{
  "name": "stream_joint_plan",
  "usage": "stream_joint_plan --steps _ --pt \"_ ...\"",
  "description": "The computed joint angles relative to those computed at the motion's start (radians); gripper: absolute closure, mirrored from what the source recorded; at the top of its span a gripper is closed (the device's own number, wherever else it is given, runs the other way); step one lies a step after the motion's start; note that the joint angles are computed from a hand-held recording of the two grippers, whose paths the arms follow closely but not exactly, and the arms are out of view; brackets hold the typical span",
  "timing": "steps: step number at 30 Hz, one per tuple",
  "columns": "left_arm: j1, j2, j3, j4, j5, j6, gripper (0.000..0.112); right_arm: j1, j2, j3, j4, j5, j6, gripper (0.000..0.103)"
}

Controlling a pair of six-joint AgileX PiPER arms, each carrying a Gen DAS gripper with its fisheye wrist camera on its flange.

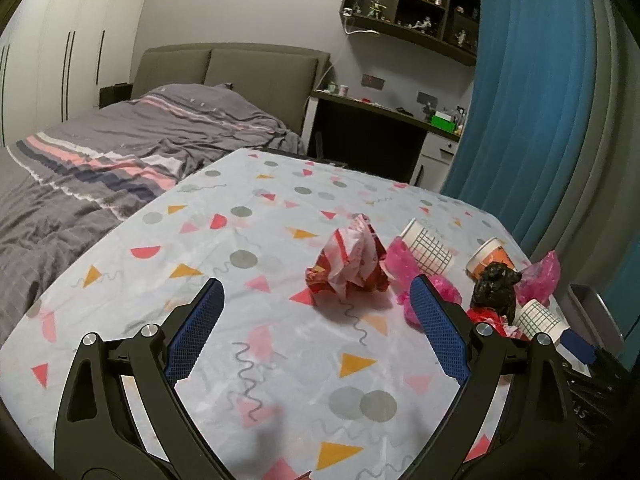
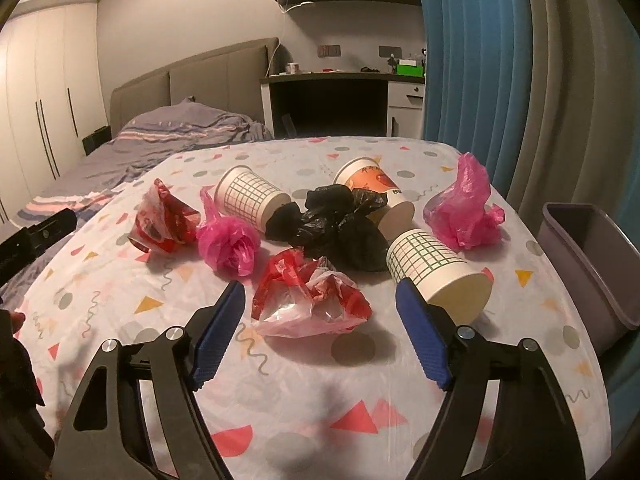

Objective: Collect trash
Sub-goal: 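Move both tools back toward the remaining trash on the bed, then grasp the red plastic bag with the right tool while the left tool grasps the red-white striped bag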

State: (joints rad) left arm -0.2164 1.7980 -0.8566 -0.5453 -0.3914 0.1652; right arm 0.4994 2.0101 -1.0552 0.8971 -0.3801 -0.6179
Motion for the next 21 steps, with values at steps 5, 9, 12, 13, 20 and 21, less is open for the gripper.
stream_joint_plan --steps 5,9,12,13,20,21 --pt "-0.010 0.018 -0.025 0.000 0.011 0.008 0.020 -0.018 0.031 -0.045 0.035 0.039 -0.046 0.027" --pt "-0.014 0.036 -0.046 -0.003 0.017 0.018 0.020 -0.030 0.059 -0.087 0.090 0.073 -0.109 0.028" --pt "-0.018 0.051 -0.066 -0.029 0.025 0.049 0.020 -0.041 0.080 -0.115 0.135 0.096 -0.157 0.029" --pt "-0.019 0.056 -0.074 -0.033 0.030 0.056 0.020 -0.043 0.087 -0.124 0.155 0.101 -0.177 0.030" --pt "-0.031 0.082 -0.111 -0.067 0.036 0.106 0.020 -0.068 0.130 -0.197 0.396 0.170 -0.425 0.036" --pt "-0.034 0.087 -0.118 -0.075 0.037 0.119 0.020 -0.071 0.135 -0.206 0.443 0.181 -0.472 0.037"
